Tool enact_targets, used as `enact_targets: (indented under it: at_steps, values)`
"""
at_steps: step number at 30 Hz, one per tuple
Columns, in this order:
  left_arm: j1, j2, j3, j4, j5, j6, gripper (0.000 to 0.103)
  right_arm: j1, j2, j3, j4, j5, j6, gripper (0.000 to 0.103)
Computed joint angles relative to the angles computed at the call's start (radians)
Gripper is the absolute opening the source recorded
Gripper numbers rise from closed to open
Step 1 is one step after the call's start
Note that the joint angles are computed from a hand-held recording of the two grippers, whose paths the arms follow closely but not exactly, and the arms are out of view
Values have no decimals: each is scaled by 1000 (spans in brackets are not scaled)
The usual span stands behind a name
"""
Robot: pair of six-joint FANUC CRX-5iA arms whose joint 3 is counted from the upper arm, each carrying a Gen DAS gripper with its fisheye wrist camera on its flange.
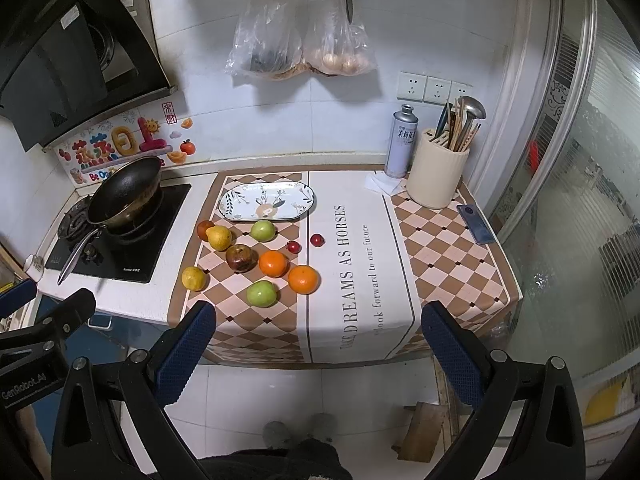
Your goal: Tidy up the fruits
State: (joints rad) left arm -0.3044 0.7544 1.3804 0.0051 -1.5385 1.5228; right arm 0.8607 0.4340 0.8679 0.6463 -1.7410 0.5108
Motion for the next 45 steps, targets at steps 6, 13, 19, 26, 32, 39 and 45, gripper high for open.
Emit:
enact_targets:
  at_steps: [6, 13, 19, 26, 32, 39, 45]
  values:
    - [-2, 23, 45, -3, -21, 1, 103, -3, 10, 16, -2, -4, 6, 103]
    - [-6, 35, 61, -7, -32, 6, 103, -10, 14, 23, -10, 0, 11, 103]
    - [-8, 2, -8, -8, 7, 9, 103, -11, 10, 16, -12, 5, 8, 103]
    - [-5, -6, -27, -4, 21, 9, 103, -12, 9, 13, -12, 8, 9, 103]
    - [-5, -4, -22, -4, 18, 8, 103, -12, 10, 17, -11, 8, 10, 103]
    - [-5, -15, -44, -4, 32, 10, 103, -15, 19, 35, -9, 5, 17, 103]
    - [-1, -7, -25, 1, 23, 9, 103, -19, 24, 48, -6, 7, 24, 103]
